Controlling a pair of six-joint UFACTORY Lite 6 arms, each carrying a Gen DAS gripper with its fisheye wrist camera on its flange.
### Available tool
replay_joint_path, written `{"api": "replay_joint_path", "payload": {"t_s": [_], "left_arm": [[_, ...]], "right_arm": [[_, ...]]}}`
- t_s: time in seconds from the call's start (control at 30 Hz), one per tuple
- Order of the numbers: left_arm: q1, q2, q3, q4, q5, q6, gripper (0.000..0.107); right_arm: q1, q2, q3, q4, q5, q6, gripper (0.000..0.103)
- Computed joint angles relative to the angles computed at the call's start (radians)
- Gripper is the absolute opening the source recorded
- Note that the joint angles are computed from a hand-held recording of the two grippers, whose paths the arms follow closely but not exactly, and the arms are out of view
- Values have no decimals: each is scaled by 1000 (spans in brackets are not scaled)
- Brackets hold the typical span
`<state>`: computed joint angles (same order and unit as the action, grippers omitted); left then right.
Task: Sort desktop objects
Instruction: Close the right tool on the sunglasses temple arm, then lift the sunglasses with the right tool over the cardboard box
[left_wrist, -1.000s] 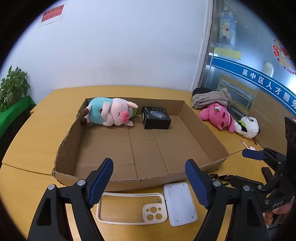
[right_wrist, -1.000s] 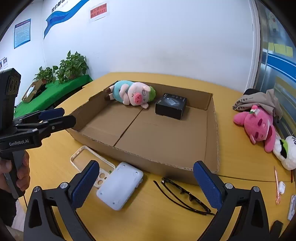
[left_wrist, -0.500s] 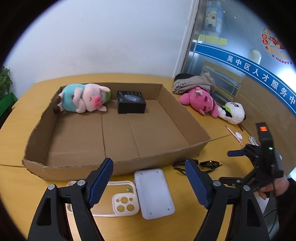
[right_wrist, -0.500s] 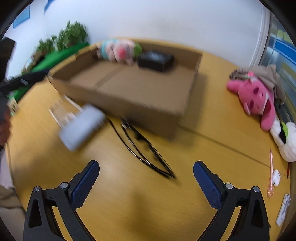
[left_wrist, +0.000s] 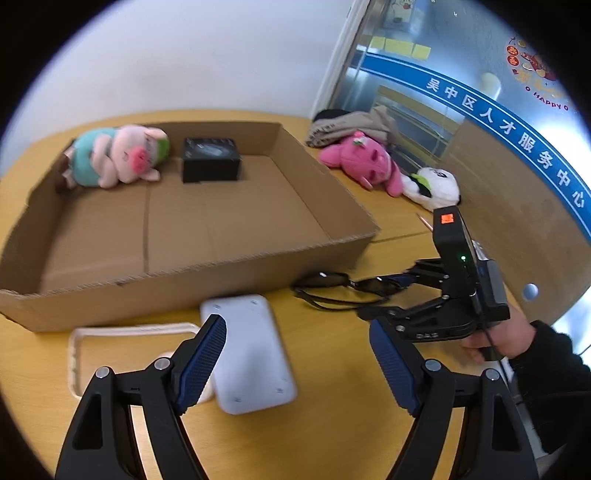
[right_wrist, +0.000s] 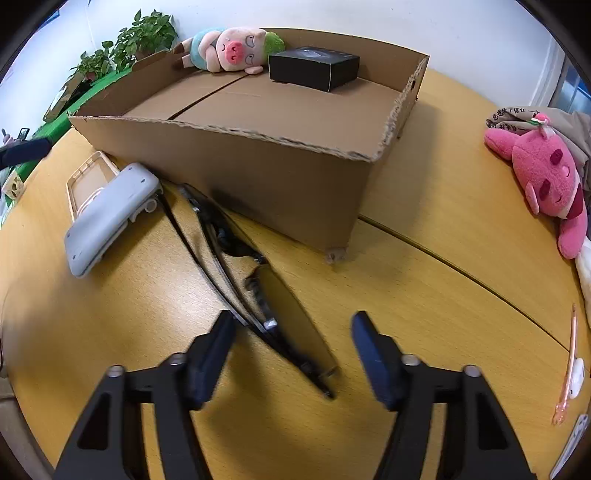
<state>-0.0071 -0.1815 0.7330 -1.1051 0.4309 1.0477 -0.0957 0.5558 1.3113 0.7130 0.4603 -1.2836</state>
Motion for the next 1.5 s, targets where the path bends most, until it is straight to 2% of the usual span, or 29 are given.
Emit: {"api": "replay_joint_path", "payload": {"t_s": [0.03, 0.23, 0.37, 0.5, 0.7, 0.83, 0.9, 0.97, 1.03, 1.1, 1.3, 1.4, 1.5], "left_arm": [[-11, 13, 6, 3, 1, -7, 80], [-58, 124, 67, -29, 51, -33, 80], [-111, 222, 131, -33, 66, -76, 80], [-191, 383, 273, 72, 88, -267, 80], [-282, 575, 472, 160, 89, -426, 80], [-318, 690, 594, 323, 96, -653, 78], [-323, 721, 614, 316, 107, -663, 78], [-339, 720, 612, 328, 80, -674, 74], [-333, 719, 606, 317, 73, -663, 53], [-315, 722, 597, 271, 76, -626, 39], [-309, 716, 589, 254, 59, -594, 36], [-312, 706, 580, 254, 52, -588, 34], [-314, 682, 558, 248, 43, -571, 33]], "right_arm": [[4, -18, -27, 18, -13, -13, 53], [26, -160, -237, 146, -89, -95, 39], [39, -268, -392, 302, -146, -190, 32], [33, -373, -537, 528, -185, -330, 29], [47, -521, -716, 814, -251, -529, 29], [106, -583, -787, 1084, -312, -757, 28], [135, -600, -806, 1238, -333, -889, 28], [156, -604, -812, 1337, -344, -972, 28], [165, -604, -816, 1416, -346, -1047, 28], [170, -608, -820, 1443, -348, -1076, 28], [200, -612, -822, 1448, -352, -1064, 28], [239, -610, -818, 1570, -373, -1165, 27], [249, -606, -813, 1591, -377, -1174, 27]]}}
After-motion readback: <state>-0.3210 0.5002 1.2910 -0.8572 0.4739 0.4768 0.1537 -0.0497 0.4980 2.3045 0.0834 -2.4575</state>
